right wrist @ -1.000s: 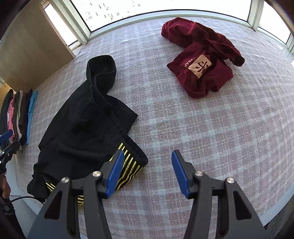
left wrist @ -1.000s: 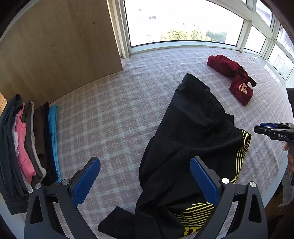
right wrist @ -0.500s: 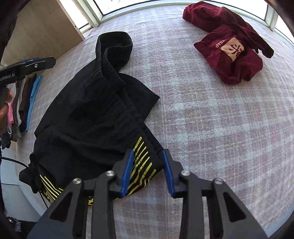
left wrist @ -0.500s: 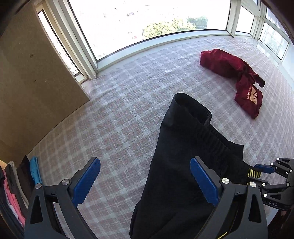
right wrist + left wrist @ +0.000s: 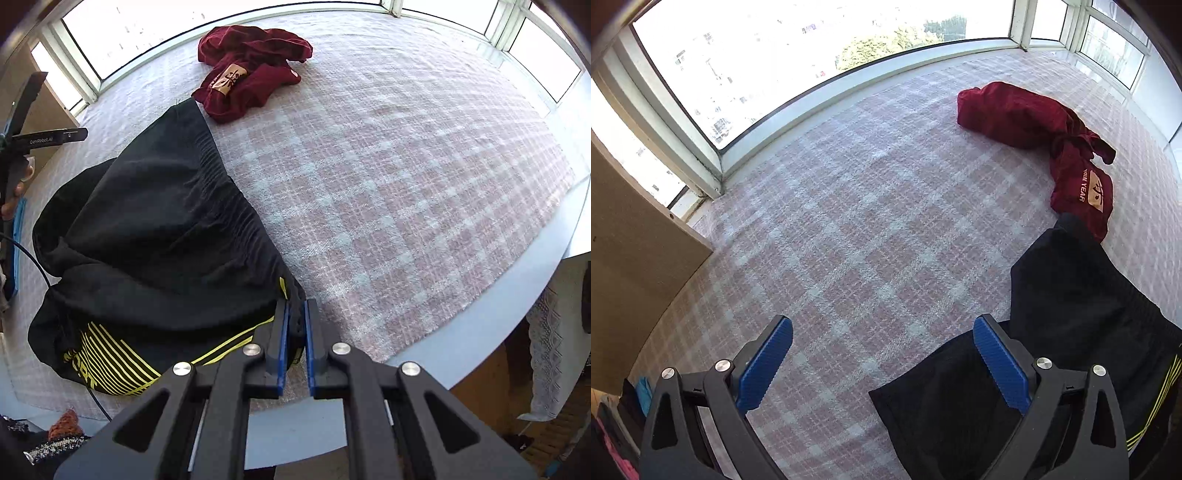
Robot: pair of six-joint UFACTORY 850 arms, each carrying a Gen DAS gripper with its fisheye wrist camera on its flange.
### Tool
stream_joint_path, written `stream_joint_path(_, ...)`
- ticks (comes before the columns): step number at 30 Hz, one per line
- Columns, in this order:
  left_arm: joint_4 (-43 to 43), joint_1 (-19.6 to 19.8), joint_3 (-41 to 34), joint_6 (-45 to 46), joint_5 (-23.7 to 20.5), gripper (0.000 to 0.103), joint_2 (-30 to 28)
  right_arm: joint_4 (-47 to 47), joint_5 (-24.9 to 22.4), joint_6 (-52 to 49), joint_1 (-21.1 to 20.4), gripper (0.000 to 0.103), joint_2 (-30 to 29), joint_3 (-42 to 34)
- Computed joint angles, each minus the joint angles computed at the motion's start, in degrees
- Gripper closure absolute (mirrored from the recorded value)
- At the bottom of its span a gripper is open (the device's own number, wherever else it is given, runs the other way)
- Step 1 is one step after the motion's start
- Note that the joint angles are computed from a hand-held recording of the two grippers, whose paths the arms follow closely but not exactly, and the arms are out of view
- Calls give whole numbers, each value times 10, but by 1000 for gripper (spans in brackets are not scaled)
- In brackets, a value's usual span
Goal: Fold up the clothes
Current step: 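Grasp the shorts waistband with the right gripper while left gripper grasps its other end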
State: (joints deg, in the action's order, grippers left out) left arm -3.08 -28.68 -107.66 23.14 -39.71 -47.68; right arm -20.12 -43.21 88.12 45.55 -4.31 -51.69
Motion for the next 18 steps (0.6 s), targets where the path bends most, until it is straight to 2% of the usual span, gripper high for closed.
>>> stream_joint_path(5,28,-51,-40,38,9,4,-33,0,2,-2,-3,95,5,2)
stream_joint_path(10,117,-95,-71,38,37,4,-69,7,-2,-4,1,95,-6,-8)
stream_joint_path(15,213,-116,-77,6,73,4,-87,17,13,-8,-4,94,-4,-1)
stream_joint_path(18,209,-116,-93,14,72,4,-96,19,20,-10,-7,94,-3,2)
